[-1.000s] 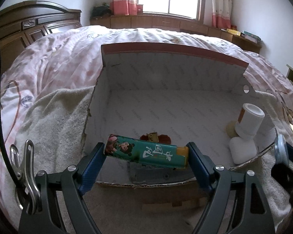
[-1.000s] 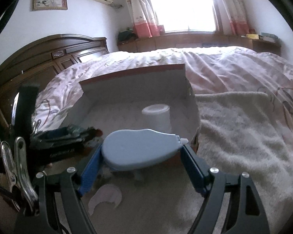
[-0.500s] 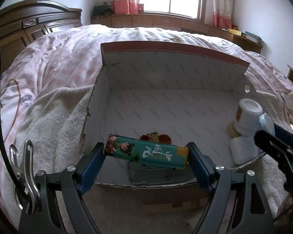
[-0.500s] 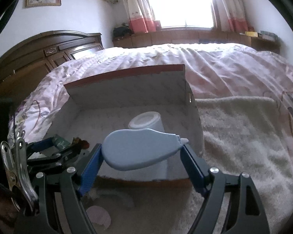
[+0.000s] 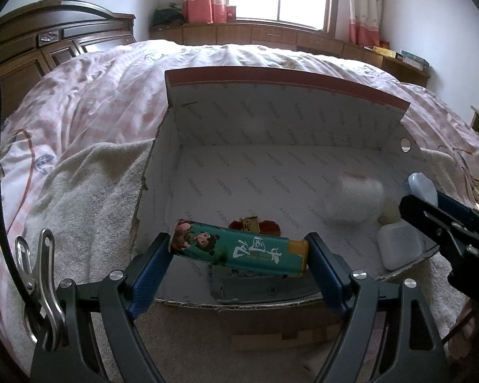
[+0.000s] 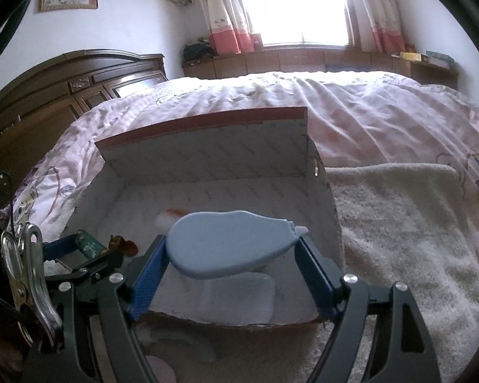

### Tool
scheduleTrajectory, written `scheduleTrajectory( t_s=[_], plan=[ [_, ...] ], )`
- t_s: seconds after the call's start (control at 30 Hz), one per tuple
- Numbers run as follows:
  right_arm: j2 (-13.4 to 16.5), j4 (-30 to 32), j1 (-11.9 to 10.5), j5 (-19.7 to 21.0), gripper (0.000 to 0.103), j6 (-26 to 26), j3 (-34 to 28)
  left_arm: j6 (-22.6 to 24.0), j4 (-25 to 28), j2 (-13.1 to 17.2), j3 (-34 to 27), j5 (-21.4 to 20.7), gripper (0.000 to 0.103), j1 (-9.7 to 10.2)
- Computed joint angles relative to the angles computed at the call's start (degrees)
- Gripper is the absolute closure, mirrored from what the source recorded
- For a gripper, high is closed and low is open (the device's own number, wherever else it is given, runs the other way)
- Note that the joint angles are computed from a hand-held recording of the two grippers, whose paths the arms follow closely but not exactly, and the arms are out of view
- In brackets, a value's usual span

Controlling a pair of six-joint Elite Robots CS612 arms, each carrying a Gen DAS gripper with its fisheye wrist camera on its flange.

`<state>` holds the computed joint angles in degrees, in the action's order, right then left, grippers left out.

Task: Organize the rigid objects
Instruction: 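Lower the tube and blue case into the box and open both tools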

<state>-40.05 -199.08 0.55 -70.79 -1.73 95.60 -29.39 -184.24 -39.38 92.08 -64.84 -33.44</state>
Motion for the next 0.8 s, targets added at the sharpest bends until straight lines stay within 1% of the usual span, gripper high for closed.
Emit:
scheduleTrajectory(
  t_s=[0.5,0.73,0.8],
  plan=[
    [0.39,0.18,0.13,-0.92,0.019,0.12,-0.87,-0.11,0.28,0.07,-0.16,0.15,0.019,-0.09],
    [0.57,-0.52,-0.01,-0.16,0.014,0.62,-0.96,-0.22,0.39,0.19,-0.24,0.32,0.019,-0.08],
    [0.63,-0.74,-0.04,0.04,0.012,0.82,-0.97,-0.2,0.25,0.2,-0.22,0.35,0.019,-0.1]
  ],
)
